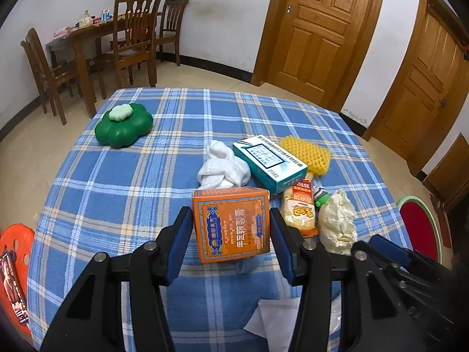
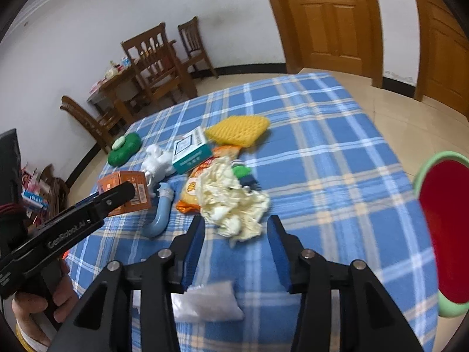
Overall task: Collect trash
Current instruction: 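Grasp the orange cardboard box with the left gripper while the right grasps crumpled cream paper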
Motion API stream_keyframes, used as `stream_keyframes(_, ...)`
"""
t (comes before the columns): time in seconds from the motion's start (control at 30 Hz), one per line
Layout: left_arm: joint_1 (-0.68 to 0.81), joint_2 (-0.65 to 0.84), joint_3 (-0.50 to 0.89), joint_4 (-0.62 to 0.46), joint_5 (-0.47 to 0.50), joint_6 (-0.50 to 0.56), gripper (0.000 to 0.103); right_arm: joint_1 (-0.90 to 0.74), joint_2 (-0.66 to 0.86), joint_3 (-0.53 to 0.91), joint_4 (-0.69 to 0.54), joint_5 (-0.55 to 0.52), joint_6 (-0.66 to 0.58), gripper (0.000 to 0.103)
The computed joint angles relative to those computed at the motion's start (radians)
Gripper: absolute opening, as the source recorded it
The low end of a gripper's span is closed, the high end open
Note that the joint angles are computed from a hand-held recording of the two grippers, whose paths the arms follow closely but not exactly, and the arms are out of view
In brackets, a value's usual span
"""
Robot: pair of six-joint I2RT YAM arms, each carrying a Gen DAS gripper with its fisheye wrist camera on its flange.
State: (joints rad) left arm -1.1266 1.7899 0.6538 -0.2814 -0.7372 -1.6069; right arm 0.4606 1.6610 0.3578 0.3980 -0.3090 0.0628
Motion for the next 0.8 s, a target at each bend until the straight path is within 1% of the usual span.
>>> stream_keyframes(0.07,0.002,-0.001,-0.008,0.007,0.003,-0.003,0.053,0.022,0.050,0.034,-0.003,0.015,-0.003,0.051)
stream_keyframes(0.2,0.008,-0.003,-0.024,0.022,0.008,-0.004,0.053,0.042,0.130,0.081,0.001,0.034,-0.002,0.051)
stream_keyframes(0.33,0.013,0.003,-0.029,0.035,0.014,0.003,0.053,0.036,0.186,0.110,0.009,0.034,0.002,0.051)
stream_keyframes(0.4,0.014,0.005,-0.028,0.038,0.015,0.006,0.053,0.040,0.188,0.107,0.022,0.045,-0.004,0.051)
stream_keyframes(0.43,0.014,0.005,-0.029,0.040,0.015,0.006,0.053,0.040,0.187,0.105,0.026,0.047,-0.005,0.049)
stream_keyframes(0.47,0.013,0.006,-0.028,0.041,0.014,0.007,0.053,0.038,0.188,0.105,0.028,0.050,-0.005,0.041)
stream_keyframes(0.57,0.013,0.010,-0.021,0.040,0.014,0.012,0.053,0.038,0.193,0.108,0.030,0.054,-0.010,0.029)
stream_keyframes(0.67,0.008,0.010,-0.015,0.030,0.013,0.008,0.053,0.035,0.183,0.092,0.043,0.050,-0.018,0.025)
stream_keyframes(0.8,-0.003,0.005,0.000,0.005,0.005,0.001,0.053,0.023,0.147,0.059,0.057,0.044,-0.028,0.023)
